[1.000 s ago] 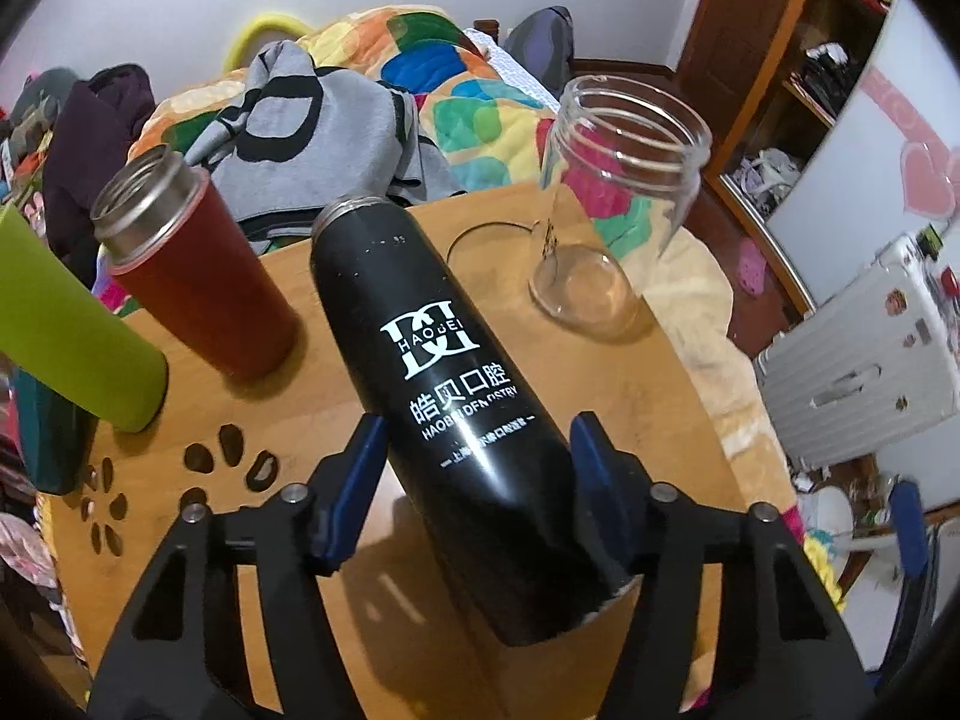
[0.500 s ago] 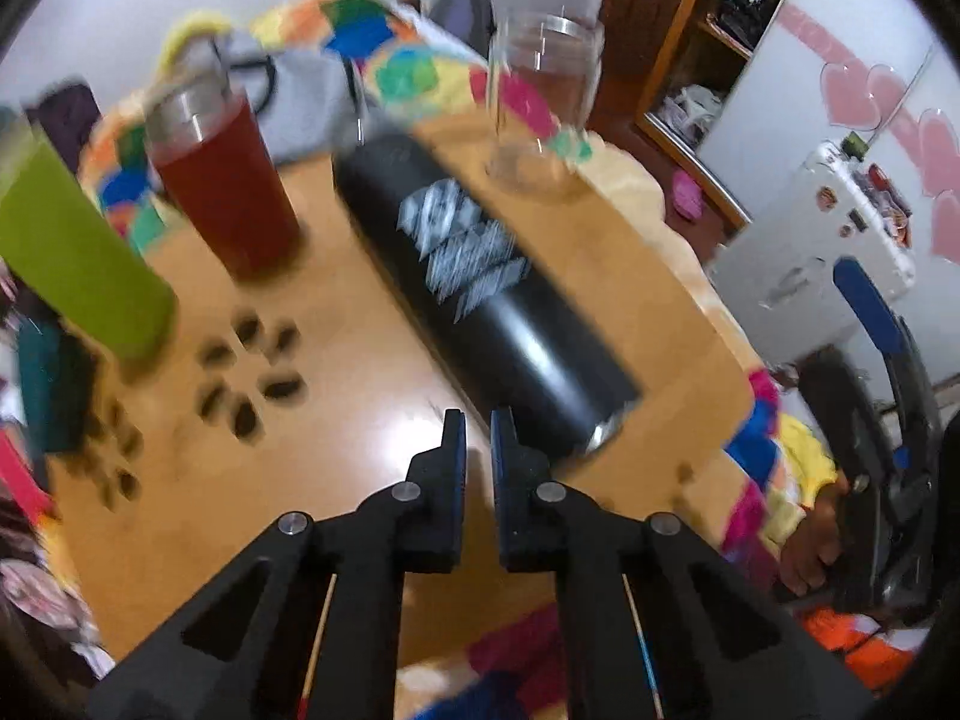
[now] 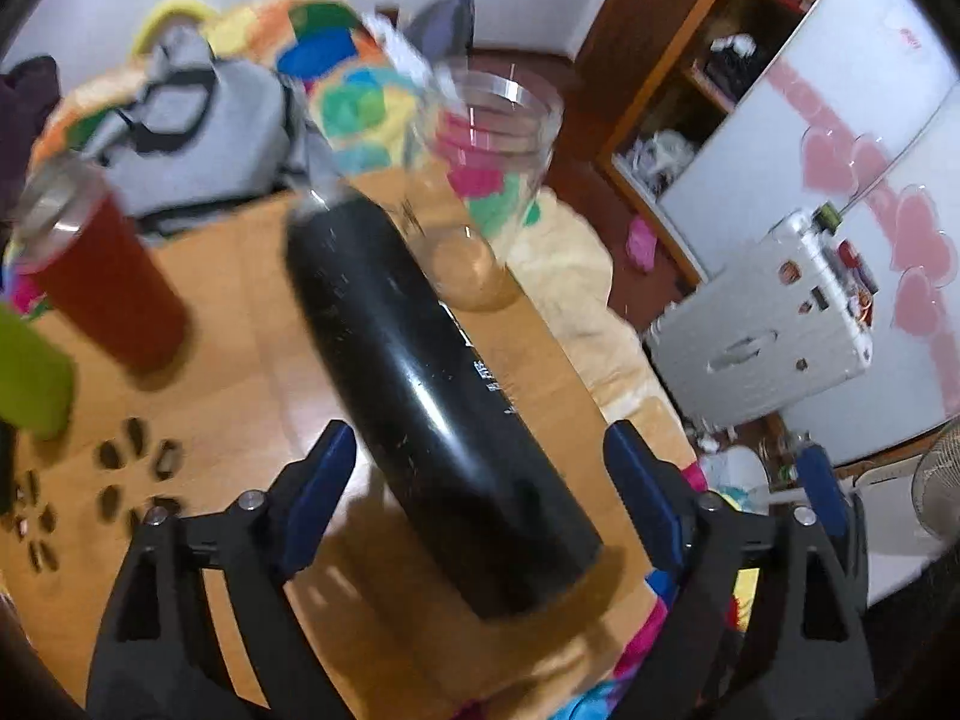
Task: Flip cup upside down
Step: 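Close the left gripper around the black thermos body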
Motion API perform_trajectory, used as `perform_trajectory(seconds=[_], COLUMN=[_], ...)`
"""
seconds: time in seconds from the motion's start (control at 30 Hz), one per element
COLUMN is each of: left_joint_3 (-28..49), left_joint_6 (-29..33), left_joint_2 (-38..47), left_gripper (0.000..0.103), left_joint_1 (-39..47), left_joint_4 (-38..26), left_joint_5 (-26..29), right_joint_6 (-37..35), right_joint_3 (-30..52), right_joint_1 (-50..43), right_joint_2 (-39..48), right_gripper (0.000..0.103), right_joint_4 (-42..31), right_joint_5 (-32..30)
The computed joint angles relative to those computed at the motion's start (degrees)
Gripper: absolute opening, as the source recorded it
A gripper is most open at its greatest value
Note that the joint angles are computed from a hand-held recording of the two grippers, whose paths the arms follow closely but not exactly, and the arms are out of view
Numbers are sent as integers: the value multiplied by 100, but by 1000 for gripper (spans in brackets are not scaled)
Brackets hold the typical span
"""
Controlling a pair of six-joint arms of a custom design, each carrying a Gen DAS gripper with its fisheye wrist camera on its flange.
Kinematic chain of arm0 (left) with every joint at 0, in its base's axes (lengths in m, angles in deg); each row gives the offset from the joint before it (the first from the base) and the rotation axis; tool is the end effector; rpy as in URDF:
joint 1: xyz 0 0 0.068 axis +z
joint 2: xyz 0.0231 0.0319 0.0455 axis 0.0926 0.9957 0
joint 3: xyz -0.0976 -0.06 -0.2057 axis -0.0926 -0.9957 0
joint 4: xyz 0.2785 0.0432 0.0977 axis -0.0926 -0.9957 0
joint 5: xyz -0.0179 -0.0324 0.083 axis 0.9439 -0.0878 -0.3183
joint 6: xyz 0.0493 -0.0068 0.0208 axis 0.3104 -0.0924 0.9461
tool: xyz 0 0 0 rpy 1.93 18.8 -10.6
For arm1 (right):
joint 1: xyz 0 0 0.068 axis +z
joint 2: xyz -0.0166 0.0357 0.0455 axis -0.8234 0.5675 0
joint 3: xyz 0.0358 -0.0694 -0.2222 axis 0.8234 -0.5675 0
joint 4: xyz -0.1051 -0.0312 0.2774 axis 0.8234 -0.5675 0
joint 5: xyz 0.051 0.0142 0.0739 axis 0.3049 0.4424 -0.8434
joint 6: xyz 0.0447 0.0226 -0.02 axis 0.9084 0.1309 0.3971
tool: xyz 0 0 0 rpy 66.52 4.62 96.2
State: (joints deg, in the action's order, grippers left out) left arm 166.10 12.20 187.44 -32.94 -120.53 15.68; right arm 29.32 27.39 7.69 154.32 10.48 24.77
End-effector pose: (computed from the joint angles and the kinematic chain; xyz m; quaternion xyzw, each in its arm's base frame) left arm 0.3568 -0.2963 0.1958 0.4015 0.8851 -0.2041 0.1172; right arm 0.1374 0.1984 0.1439 0.2292 0.8005 -0.0805 0.5479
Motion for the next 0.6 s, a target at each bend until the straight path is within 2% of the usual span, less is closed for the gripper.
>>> perform_trajectory(seconds=[0.1,0.23,0.33,0.43,0.53,0.6], left_joint_3=[519,464,314,791,453,288], left_joint_6=[-230,-260,-405,-742,-778,-803], left_joint_2=[507,475,491,1063,885,784], left_gripper=[80,79,81,83,77,75], left_joint_1=[-59,-19,-137,-152,-282,-246], left_joint_4=[-177,-107,114,-222,133,226], left_joint_5=[-187,-96,-295,-149,-616,-580], right_joint_6=[208,15,-138,-120,16,25], right_joint_3=[-35,-328,-344,-298,-247,-252], right_joint_1=[68,76,38,46,87,98], right_joint_2=[-60,-400,-379,-350,-339,-354], right_gripper=[103,103,103,103,103,103], right_joint_4=[-239,66,246,193,23,26], right_joint_5=[41,60,-1,8,68,82])
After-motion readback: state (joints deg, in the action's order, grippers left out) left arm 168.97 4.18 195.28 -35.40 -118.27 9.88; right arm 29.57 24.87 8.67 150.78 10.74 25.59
